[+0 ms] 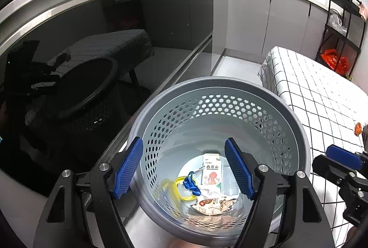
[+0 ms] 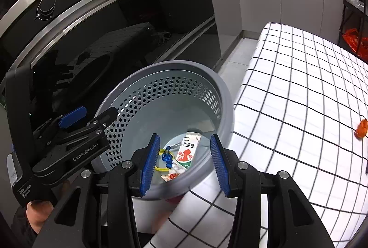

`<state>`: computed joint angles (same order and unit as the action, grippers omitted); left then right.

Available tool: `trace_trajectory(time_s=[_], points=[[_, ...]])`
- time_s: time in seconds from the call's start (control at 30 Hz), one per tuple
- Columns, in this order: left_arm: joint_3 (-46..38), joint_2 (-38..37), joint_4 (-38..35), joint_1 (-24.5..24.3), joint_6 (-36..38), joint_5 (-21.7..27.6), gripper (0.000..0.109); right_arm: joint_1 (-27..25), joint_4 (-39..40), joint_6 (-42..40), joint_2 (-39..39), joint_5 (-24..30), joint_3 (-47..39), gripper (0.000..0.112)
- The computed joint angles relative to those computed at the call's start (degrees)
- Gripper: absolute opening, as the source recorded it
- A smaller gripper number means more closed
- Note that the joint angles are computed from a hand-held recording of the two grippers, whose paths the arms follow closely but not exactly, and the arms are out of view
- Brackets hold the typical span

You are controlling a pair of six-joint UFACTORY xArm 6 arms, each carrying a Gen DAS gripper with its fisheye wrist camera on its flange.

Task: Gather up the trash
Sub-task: 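Move both open tools back toward the remaining trash on the table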

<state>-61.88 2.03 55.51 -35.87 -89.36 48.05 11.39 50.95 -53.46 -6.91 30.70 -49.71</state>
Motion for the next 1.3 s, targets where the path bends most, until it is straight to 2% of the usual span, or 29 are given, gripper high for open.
trace_trajectory(time_s=[0.33,0.4,0.57,0.7,0.8,1.03,1.17,1.3], points=[[-0.2,0.1,0.3,-1.9,-0.4,-0.9,0.079,-6.7,-0.4,-1.0,-6.3,0.8,5.9,0.053],[-0.5,0.3,0.5,-2.6,-0.4,-0.9,0.079,-9.3,0.6,-2.5,-7.9,0.7,7.7,0.059],[-2.3,1.7,1.4,-5.0,0.1,0.6,0.081,-17.5,-0.1,-4.1,-10.1,2.1,10.3,0.059],[-4.3,3.1,1.9,-6.4,0.4,-0.1,0.082,-25.9,-0.5,-5.8,-10.1,3.9,10.1,0.059],[-7.7,5.7,2.3,-8.3,2.1,1.4,0.082,-31.8,-1.0,-6.5,-9.7,4.9,9.1,0.06],[-17.1,11.9,0.8,-11.5,7.7,0.5,0.084,-43.6,-2.3,-8.6,-5.4,5.8,3.4,0.063],[-24.0,16.4,-0.4,-13.0,9.9,-0.9,0.086,-46.8,-2.0,-8.8,-1.4,6.3,-0.6,0.063],[-32.2,21.9,-3.4,-14.3,13.1,-2.5,0.086,-47.3,-1.3,-9.3,2.2,6.2,-3.9,0.066]])
